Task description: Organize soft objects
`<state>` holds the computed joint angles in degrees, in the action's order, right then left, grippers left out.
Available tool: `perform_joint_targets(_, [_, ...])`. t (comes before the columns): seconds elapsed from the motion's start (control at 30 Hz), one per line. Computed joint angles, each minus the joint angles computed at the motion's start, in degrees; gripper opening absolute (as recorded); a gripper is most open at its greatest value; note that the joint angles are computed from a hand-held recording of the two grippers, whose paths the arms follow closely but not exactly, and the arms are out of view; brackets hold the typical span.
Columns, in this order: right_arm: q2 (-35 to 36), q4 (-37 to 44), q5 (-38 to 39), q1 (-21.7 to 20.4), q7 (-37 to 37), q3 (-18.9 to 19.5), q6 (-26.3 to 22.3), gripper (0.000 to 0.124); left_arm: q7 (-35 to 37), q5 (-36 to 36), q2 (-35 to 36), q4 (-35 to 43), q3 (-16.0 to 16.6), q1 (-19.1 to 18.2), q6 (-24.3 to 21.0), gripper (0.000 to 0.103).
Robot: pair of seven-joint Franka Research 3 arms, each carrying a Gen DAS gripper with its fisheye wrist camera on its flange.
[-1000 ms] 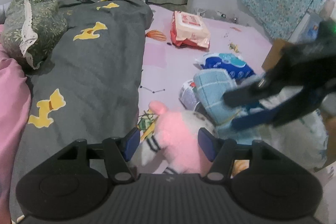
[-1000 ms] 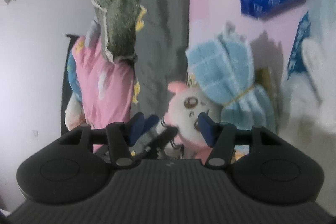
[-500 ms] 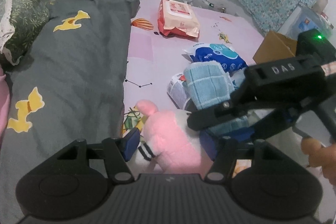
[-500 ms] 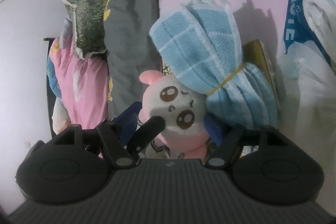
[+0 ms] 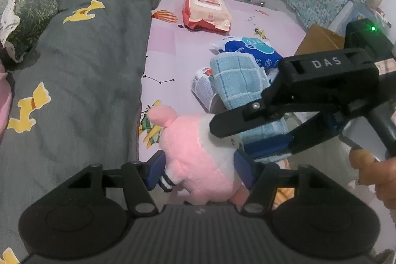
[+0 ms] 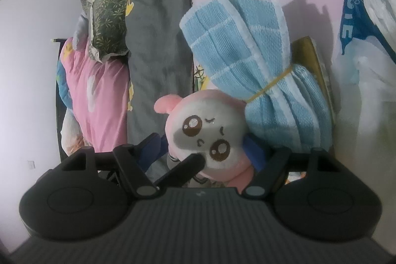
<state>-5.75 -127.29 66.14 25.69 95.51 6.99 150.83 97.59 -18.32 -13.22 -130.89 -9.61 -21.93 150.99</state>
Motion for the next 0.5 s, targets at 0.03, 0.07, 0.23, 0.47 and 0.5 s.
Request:
perform_joint_targets(0.03, [0.0, 0.0, -0.3, 0.1, -0.1, 0.1, 0.4, 0.071, -0.8, 0.9, -0.2, -0.2, -0.4, 0.3, 0.3, 0.062])
perform_joint_targets(0.07, [0.1, 0.1, -0.9, 0.2, 0.2, 0.3, 0.8, 0.069, -1.7, 1.8, -0.6, -0.5, -0.7, 0.5, 0.9, 0.062])
perform_joint_targets(0.23, [-0.9, -0.3, 0.9, 1.0, -2.6, 0.4, 2.4, 0.057, -4.9, 5.5, -2.4, -1.7, -1.0, 0.5, 2.2, 0.062])
perform_joint_targets(0.47, [-2.6, 0.5, -0.1, 0.6, -5.3, -0.5, 0.9, 0.057, -7.7, 8.0, -3.9, -2.0, -0.5, 0.7, 1.8, 0.059])
perform_joint_targets(0.5, [-3.7, 0.4, -2.3, 0.2, -4.7, -0.5, 1.6, 0.057, -7.7, 8.0, -4.3, -2.0, -0.3, 0.4, 2.4, 0.059])
